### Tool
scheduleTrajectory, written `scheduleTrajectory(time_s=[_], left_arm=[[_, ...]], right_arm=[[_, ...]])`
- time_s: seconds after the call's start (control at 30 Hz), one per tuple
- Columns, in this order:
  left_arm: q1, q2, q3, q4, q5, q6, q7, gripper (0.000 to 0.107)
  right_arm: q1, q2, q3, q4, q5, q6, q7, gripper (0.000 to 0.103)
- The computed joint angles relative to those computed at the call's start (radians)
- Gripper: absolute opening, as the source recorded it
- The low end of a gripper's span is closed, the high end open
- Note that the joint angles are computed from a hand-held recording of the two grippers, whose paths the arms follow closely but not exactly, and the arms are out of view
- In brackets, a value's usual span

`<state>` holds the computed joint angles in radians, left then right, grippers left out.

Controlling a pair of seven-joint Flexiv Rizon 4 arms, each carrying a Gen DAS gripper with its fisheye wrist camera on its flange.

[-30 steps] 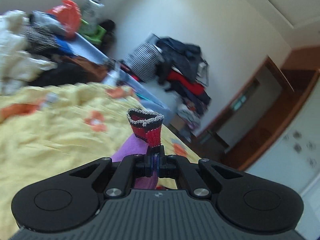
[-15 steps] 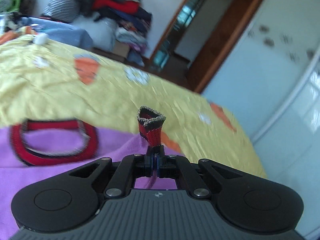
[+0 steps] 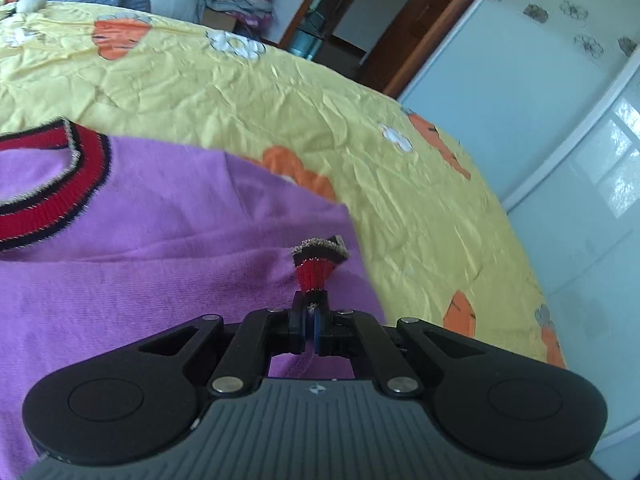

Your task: Fold small clothes

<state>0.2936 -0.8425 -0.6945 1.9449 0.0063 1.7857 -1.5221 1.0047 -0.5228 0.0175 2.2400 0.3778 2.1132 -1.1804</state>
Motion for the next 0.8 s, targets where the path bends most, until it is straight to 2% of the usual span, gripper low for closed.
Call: scheduleTrajectory(time_s=[0.1, 0.13, 0.17, 0.2, 0.23, 0.3, 0.4, 0.43, 0.47, 0.5, 0.57, 0.63, 0.7, 0.77, 0.8], left_arm=[[0.026, -0.036, -0.047, -0.008, 0.015, -0.001, 0.007, 0.002], [0.019, -0.037, -0.043, -0.018, 0.011, -0.024, 0.013, 0.003], [0.021, -0.032, -0.053, -0.014, 0.005, -0.042, 0.016, 0.015], [0.046, -0.049, -0.087, -0.011, 0.005, -0.059, 0.024, 0.048], [0.098, -0.085, -0.153, 0.004, 0.011, -0.057, 0.040, 0.072], [0.187, -0.109, -0.242, 0.071, 0.031, 0.001, 0.025, 0.080], [0.318, -0.056, -0.285, 0.200, 0.096, 0.149, -0.057, 0.084], [0.355, -0.017, -0.273, 0.244, 0.108, 0.203, -0.093, 0.087], [0.380, 0.033, -0.241, 0.285, 0.114, 0.257, -0.124, 0.093], [0.398, 0.085, -0.202, 0.321, 0.112, 0.291, -0.148, 0.093], [0.430, 0.175, -0.129, 0.378, 0.097, 0.307, -0.191, 0.093], [0.459, 0.210, -0.078, 0.407, 0.106, 0.313, -0.223, 0.093], [0.417, 0.234, 0.019, 0.415, 0.091, 0.327, -0.235, 0.093], [0.409, 0.231, 0.068, 0.408, 0.101, 0.291, -0.243, 0.090], [0.401, 0.225, 0.091, 0.405, 0.104, 0.285, -0.254, 0.087]], right_arm=[[0.006, 0.009, -0.019, -0.003, 0.001, -0.029, -0.006, 0.096], [0.020, 0.013, -0.035, -0.001, 0.009, -0.033, -0.011, 0.096], [0.031, 0.016, -0.047, 0.001, 0.014, -0.036, -0.016, 0.095], [0.034, 0.022, -0.054, 0.001, 0.013, -0.047, -0.018, 0.095], [0.033, 0.029, -0.057, 0.004, 0.010, -0.058, -0.016, 0.095], [0.020, 0.042, -0.056, 0.012, -0.005, -0.054, -0.019, 0.095], [0.052, 0.042, -0.116, 0.003, 0.025, -0.024, -0.060, 0.096], [0.047, 0.038, -0.130, -0.004, 0.000, -0.012, -0.068, 0.096], [0.069, 0.027, -0.167, -0.029, 0.020, -0.012, -0.106, 0.096], [0.111, 0.004, -0.224, -0.068, 0.060, -0.019, -0.159, 0.096], [0.111, -0.048, -0.273, -0.155, 0.026, -0.072, -0.218, 0.095], [0.024, -0.109, -0.227, -0.261, -0.072, -0.129, -0.210, 0.095], [-0.050, -0.184, -0.196, -0.367, -0.201, -0.181, -0.144, 0.093], [-0.051, -0.242, -0.210, -0.463, -0.234, -0.255, -0.153, 0.086], [-0.075, -0.264, -0.186, -0.498, -0.270, -0.281, -0.153, 0.086]])
